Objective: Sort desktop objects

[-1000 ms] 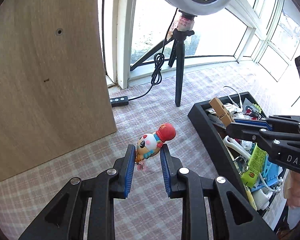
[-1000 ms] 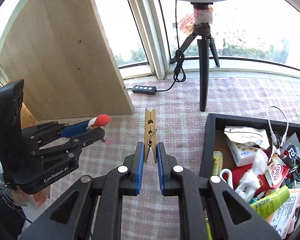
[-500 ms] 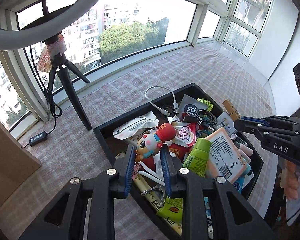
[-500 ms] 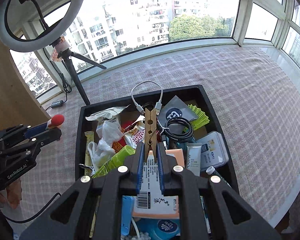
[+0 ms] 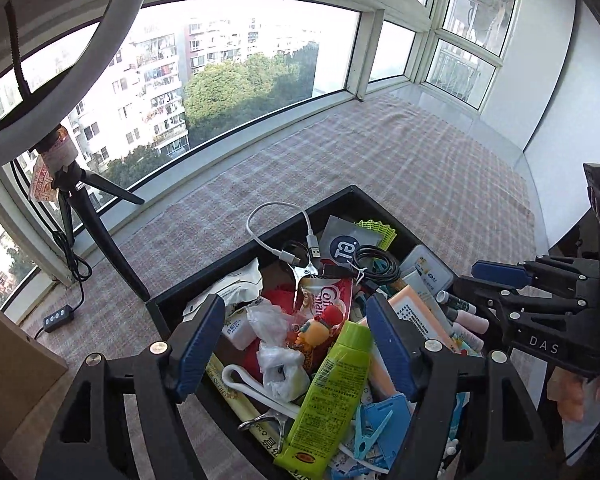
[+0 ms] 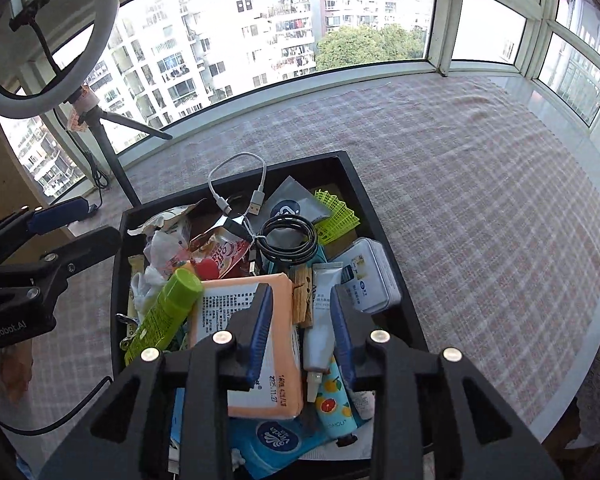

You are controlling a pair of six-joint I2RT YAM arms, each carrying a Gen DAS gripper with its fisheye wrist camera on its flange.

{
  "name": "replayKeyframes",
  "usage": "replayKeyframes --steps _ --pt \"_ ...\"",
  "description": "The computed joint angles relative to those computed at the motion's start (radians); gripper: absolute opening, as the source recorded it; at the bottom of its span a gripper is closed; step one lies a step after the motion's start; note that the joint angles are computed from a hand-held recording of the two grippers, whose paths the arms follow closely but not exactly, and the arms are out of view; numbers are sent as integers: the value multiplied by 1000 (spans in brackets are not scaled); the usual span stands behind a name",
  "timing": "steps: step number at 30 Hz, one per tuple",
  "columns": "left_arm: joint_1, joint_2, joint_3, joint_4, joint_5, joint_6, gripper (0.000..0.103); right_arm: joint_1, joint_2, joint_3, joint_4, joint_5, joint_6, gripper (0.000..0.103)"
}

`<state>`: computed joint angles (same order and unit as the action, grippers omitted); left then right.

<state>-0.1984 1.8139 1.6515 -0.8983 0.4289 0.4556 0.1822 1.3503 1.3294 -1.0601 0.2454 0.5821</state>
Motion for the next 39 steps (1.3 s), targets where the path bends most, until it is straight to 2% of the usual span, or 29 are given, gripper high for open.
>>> replayKeyframes --steps 10,19,28,39 --pt "127 -16 17 -74 -15 45 67 102 27 59 -20 16 54 32" --pt "325 -146 -9 -162 -19 124 66 264 38 189 -122 80 139 32" --pt "657 -280 -81 -264 67 300 67 527 101 318 -205 193 310 33" --pt "1107 -280 -117 -387 161 544 69 867 335 489 -221 298 469 35"
